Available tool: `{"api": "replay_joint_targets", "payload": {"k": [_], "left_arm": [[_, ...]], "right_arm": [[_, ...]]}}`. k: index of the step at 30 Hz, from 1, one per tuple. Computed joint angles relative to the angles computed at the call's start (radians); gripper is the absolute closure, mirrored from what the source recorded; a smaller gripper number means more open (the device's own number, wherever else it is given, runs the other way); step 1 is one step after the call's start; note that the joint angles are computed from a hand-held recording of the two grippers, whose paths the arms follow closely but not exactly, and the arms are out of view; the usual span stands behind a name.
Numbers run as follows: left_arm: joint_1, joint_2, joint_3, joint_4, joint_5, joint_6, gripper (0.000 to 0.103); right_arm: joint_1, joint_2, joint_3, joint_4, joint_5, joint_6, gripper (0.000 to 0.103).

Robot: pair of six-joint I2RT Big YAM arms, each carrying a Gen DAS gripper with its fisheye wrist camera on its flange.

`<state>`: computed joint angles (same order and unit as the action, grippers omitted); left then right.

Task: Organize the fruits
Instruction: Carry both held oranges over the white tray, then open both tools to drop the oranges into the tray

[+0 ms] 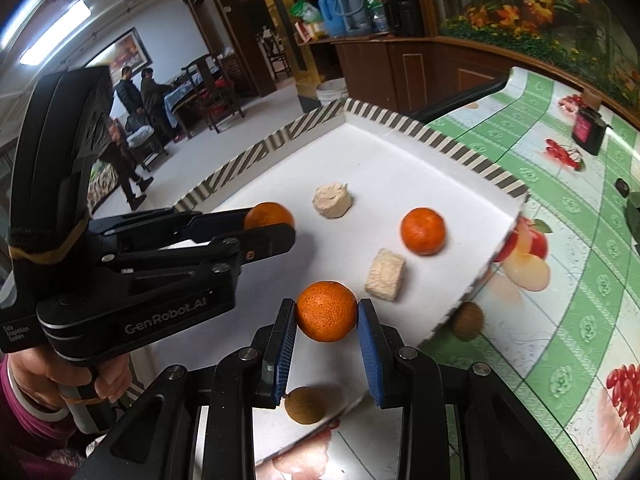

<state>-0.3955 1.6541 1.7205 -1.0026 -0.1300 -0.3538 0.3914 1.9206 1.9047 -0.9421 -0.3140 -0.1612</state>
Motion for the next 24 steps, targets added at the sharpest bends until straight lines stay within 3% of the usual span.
{"api": "replay_joint_targets", "payload": {"k": [12,16,24], "left_arm": [[0.013,0.017,0.004,-0.028,0.018,-0.028,0.071],[0.018,0.014,0.001,-0.028,0.031,-0.037,0.071],[0.03,0.005,-0.004,-0.032,0.071,-0.065,0.062]], "right_arm": [[0.023,0.053,0.054,-0.033,0.055,-0.04,0.073],[0.035,0.045,0.031,-0.011,0.078,-0.043,0.073],[0.025,0.027,0.005,0.015,0.038,-0.015,0.066]]}}
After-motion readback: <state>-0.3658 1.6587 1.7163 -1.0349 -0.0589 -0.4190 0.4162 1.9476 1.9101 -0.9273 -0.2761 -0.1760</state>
